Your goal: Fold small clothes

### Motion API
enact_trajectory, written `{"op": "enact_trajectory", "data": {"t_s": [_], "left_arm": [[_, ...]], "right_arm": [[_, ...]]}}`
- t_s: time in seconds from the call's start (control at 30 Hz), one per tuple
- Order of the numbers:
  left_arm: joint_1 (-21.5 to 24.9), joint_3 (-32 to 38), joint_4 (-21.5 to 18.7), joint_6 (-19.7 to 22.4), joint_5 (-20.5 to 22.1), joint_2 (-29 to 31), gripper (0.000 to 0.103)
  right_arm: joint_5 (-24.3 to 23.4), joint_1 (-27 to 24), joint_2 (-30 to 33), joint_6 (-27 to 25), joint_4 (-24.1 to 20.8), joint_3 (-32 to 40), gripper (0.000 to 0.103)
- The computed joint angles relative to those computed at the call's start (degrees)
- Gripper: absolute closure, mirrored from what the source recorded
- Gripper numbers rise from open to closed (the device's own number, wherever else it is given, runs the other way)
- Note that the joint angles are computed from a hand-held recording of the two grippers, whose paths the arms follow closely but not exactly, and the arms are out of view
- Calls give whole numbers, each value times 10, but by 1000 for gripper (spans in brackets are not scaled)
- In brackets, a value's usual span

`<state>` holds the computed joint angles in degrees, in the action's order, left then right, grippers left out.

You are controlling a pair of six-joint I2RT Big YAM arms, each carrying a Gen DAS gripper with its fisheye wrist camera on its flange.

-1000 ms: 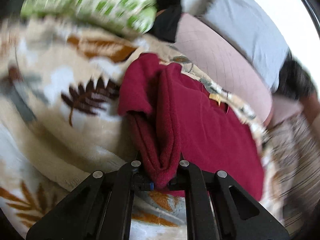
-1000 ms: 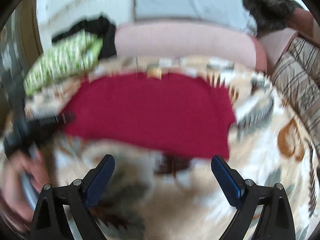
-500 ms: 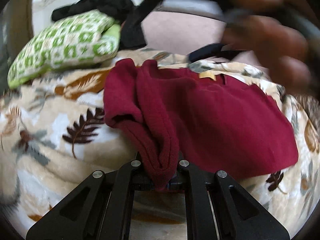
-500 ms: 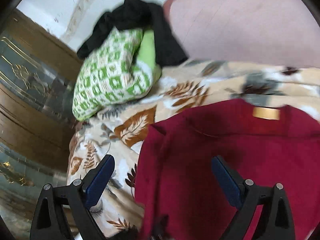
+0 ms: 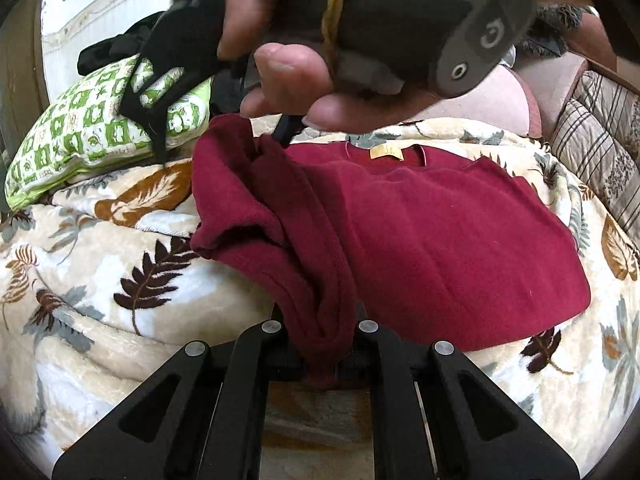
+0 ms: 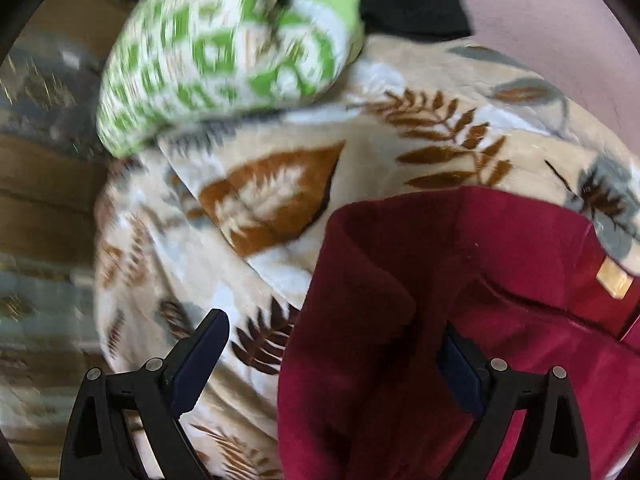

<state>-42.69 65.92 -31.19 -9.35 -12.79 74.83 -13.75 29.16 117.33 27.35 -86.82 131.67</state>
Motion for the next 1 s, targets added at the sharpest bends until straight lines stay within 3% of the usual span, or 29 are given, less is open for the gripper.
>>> {"op": "enact_trajectory", "data": {"t_s": [0.07,0.1,0.13,0.17,0.3,0.4,0.53,0.73,0.93,1.0], "left_arm": [[1,0,3,0,0,0,96],[1,-1,6,0,3,0,96],[1,-5,17,1,6,-3,96],[0,-8,26,6,6,-6,96],[-20,-22,73,38,1,-15,96],[-32,-36,112,58,6,-22,96],[-55,-40,134,80,19,-34,96],[-126,-16,116,115,-11,-19,96],[-198,59,55,103,-64,56,95],[-213,76,40,112,-72,83,90]], "right_arm": [[39,8,30,-26,-52,51,44],[77,7,35,-35,-79,63,67],[77,7,35,-35,-79,63,79],[84,4,25,-37,-74,48,83],[106,-9,-74,-63,20,-91,87],[101,-29,-146,-51,78,-179,87],[95,-58,-252,-20,148,-299,87],[98,-94,-379,-8,193,-428,88],[92,-154,-459,-24,195,-519,88],[90,-177,-472,-26,206,-547,88]]}}
